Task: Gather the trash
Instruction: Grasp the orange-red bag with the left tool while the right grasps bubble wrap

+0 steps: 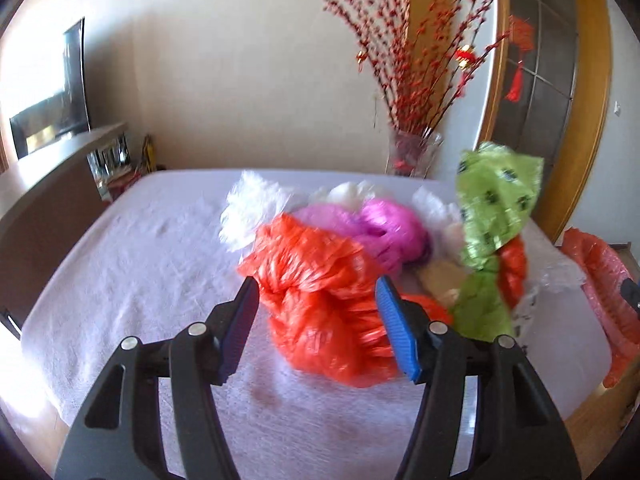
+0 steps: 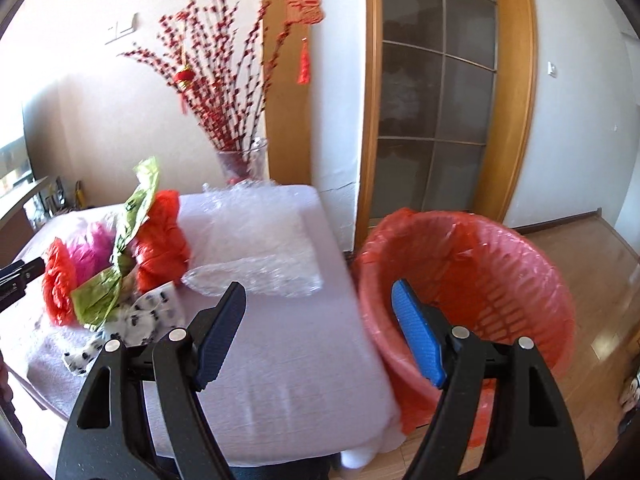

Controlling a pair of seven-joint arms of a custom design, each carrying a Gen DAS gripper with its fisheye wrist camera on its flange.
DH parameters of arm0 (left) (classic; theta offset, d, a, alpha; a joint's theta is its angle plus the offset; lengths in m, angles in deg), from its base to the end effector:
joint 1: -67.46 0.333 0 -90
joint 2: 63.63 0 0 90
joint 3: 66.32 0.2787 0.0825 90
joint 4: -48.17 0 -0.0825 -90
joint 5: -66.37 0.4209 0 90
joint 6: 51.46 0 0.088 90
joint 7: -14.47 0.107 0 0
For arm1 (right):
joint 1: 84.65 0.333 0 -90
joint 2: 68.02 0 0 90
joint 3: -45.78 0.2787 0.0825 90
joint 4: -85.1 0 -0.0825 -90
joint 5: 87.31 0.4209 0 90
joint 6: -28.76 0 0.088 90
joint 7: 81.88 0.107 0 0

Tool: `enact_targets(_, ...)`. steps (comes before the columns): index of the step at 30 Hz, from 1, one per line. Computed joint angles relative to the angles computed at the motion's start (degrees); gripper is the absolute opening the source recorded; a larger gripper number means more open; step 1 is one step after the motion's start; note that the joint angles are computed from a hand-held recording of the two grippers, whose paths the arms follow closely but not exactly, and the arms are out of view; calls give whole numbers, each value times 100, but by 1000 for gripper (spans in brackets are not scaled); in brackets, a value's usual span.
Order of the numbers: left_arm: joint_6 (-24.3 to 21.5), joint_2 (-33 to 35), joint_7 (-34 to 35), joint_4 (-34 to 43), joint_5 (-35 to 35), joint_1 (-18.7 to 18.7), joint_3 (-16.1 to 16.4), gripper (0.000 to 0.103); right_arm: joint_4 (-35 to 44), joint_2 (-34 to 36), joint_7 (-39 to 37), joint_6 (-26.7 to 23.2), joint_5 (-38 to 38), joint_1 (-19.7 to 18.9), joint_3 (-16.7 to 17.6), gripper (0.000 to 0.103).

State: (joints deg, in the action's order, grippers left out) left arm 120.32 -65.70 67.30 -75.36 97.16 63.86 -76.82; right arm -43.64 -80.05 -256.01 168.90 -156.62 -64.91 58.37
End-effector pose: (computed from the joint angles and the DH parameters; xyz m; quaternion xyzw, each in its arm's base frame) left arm 0.5804 -0.1844 0.4554 -0.6047 0.6671 -0.3364 0.2760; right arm 0.4723 0.3005 0.4419 -0.5291 0.6937 -0.3867 0.2988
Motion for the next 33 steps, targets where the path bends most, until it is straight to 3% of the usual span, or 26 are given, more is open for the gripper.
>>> enact_targets(4, -278, 199, 1095, 121, -1206, -137, 55, 49, 84, 86, -75, -10, 40, 26, -1, 75)
enact_targets(7, -462, 329, 1536, 218, -1719, -236, 65, 40, 115, 125, -132, -10, 88, 46, -22, 75)
enact_targets(12, -351, 311, 1638, 113, -1884, -320, 138, 18, 195, 227, -171, 12, 126, 77, -48, 75)
enact_targets(15, -75, 177, 1887, -123, -2176, -280, 167, 15, 255, 287, -184, 43, 105, 99, -60, 75)
enact_targets(19, 266, -106, 1481, -413, -1751, -81, 100, 15, 371, 398, -225, 69, 78, 127, -84, 75)
enact_targets(27, 517, -517, 208, -592, -508, 711, -405, 15, 856, 867, -298, 165, 188, 164, -269, 74)
enact_targets(33, 560, -624, 322, -604, -719, 883, -465, 15, 1585, 1501, -700, 151, 795, 206, -511, 75)
